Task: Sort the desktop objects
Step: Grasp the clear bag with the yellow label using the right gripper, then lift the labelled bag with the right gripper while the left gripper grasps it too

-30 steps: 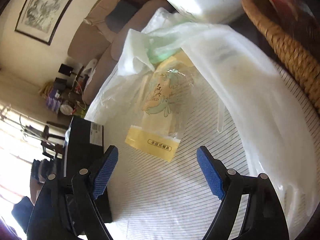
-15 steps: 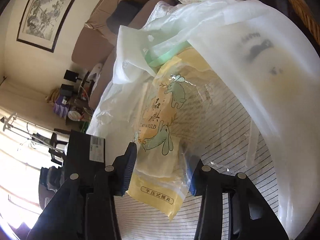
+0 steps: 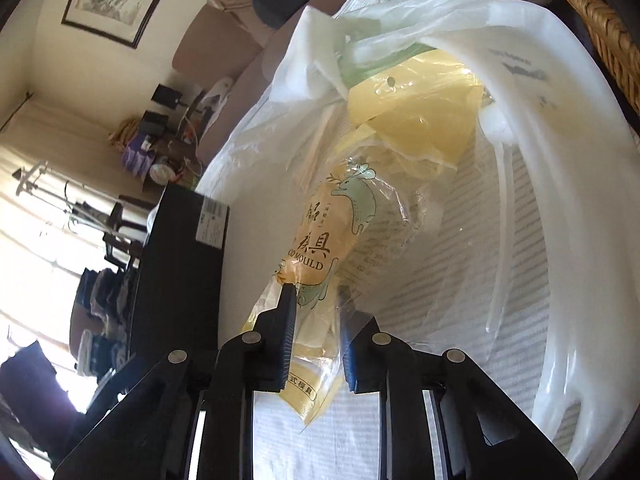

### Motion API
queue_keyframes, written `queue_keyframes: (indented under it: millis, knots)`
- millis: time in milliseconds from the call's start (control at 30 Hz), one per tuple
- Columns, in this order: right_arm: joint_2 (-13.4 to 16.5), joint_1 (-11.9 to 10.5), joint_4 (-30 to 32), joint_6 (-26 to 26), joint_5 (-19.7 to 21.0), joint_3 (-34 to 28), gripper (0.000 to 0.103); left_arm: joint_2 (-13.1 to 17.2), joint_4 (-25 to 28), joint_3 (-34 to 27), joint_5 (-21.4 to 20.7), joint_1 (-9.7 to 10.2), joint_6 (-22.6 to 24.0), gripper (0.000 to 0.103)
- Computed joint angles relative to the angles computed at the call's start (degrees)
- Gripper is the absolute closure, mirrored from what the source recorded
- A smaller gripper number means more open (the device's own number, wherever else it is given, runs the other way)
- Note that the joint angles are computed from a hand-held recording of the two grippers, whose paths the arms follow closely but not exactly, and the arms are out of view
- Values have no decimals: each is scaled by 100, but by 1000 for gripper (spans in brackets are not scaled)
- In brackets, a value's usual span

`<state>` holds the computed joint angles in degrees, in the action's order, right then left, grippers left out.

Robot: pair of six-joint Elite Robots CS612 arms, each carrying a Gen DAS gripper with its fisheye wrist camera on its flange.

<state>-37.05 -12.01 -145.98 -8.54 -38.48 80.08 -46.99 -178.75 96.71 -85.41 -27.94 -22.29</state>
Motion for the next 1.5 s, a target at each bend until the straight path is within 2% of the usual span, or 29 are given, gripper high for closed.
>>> queue_keyframes:
  millis: [167,267,367,400,600,733,833,933,1033,1067,1200,1233,1300,1333,1367,1433,1500]
  knots:
    - [-533,-80,1017,-1284,-77,635,85,21,100,-42,-254,20,-97,0]
    - [-817,-133,1291,-1823,-370,1011,84,62,424,-120,-307,0,-131,0]
    - [-947,-121,733,-1622,-998,1230,72,125,858,-209,-326,-36,-201,0]
    - [-937,-123,680,-1529,-1062,1208,69,148,1004,-235,-324,-54,-225,0]
    - [-706,-195,539,-831,-859,914,57,300,1565,-361,-505,-118,-277,0]
    - [-592,-217,651,-643,-815,774,57,417,1497,-449,-1050,-27,-565,0]
    - [-561,-220,833,-718,-733,727,57,494,1250,-445,-1396,51,-806,0]
    - [-576,-224,1021,-920,-670,732,57,497,1191,-428,-1318,40,-795,1]
    - [-587,-230,1089,-989,-633,740,58,405,1601,-401,-603,-48,-847,1]
    - [-592,-237,1090,-1004,-623,749,59,393,1615,-376,-543,-46,-858,1]
    - [-589,-254,1277,-1113,-413,743,59,415,1301,-308,-975,13,-819,2]
    - [-586,-251,1363,-1155,-360,737,59,426,1231,-308,-1068,17,-832,4]
    - [-592,-238,1400,-1196,-337,751,60,443,1046,-305,-1223,26,-883,22]
    - [-594,-232,1407,-1224,-320,759,60,463,905,-303,-1425,57,-943,42]
    - [-594,-228,1432,-1249,-288,762,61,475,816,-307,-1589,81,-1015,55]
    - [-591,-234,1575,-1346,-155,752,62,446,828,-287,-1522,67,-990,55]
    - [-608,-215,1621,-1428,-239,745,62,428,1059,-328,-1302,51,-901,51]
